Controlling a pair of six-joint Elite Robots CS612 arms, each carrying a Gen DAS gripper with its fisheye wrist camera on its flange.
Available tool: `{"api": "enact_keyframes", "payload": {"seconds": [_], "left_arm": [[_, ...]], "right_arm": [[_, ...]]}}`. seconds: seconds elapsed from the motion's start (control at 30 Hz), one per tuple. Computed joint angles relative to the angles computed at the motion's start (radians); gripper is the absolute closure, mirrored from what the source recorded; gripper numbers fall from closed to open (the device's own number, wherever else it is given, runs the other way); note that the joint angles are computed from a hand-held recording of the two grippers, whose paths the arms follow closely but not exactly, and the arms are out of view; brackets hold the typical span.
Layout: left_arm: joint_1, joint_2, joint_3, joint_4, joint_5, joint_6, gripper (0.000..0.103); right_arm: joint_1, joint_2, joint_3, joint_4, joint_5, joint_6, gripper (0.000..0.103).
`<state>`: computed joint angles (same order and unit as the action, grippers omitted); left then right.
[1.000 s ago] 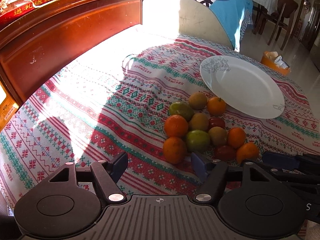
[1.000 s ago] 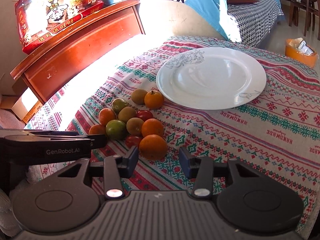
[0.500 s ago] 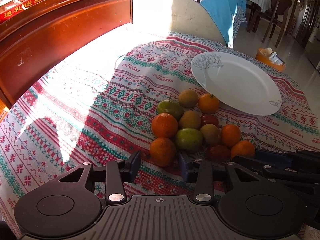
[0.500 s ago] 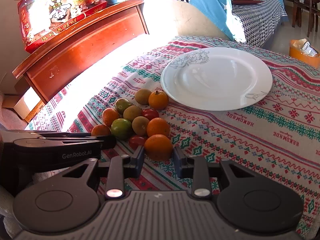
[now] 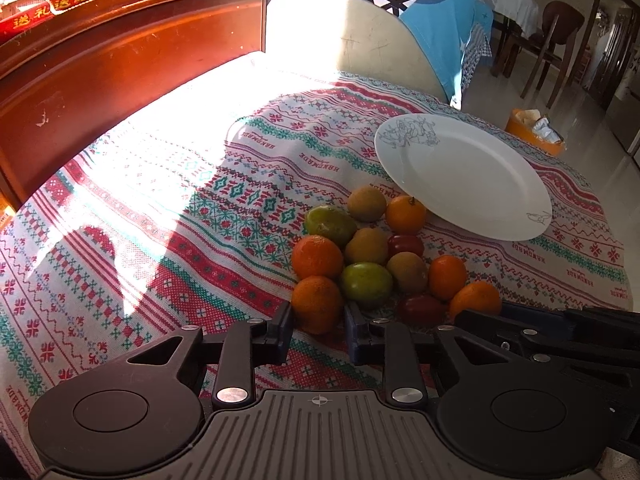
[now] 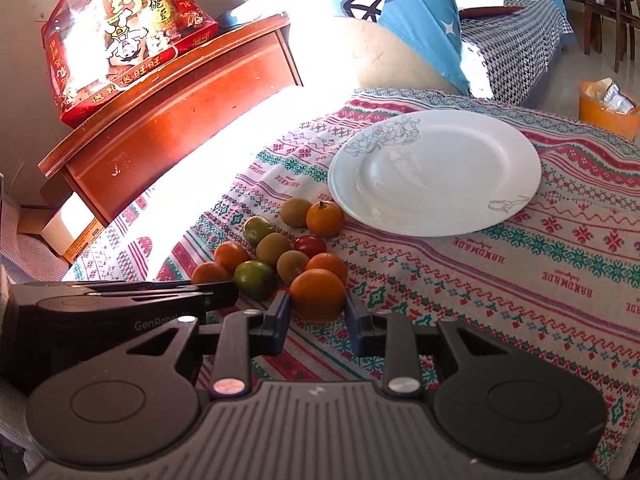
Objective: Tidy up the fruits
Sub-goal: 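Grasp an orange with the right gripper while the left gripper grasps another orange, then carry both oranges onto the white plate and open both grippers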
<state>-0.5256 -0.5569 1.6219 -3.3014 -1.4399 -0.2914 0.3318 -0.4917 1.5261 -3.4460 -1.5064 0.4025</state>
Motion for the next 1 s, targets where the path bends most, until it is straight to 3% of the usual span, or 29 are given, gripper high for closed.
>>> {"api": "enact_keyframes", "payload": {"seconds": [0.4, 0.53, 1.0], "left_arm": [[-0.017, -0.009, 0.013, -0.017, 0.022, -0.016, 0.079], [-0.015, -0.013, 0.013, -0.024, 0.000, -0.042, 0.079], [-0.024, -0.003, -0.049, -0.006, -0.013, -0.064, 0.079]], "right_arm": [[-0.013, -0.007, 0.011, -0.042, -0.032, 0.062, 0.073], [-0.024, -0.010, 0.001, -0.026, -0.028, 0.086, 0.073], [-0.092, -0.030, -0.060, 0.126, 0.095, 0.049, 0.073]]}}
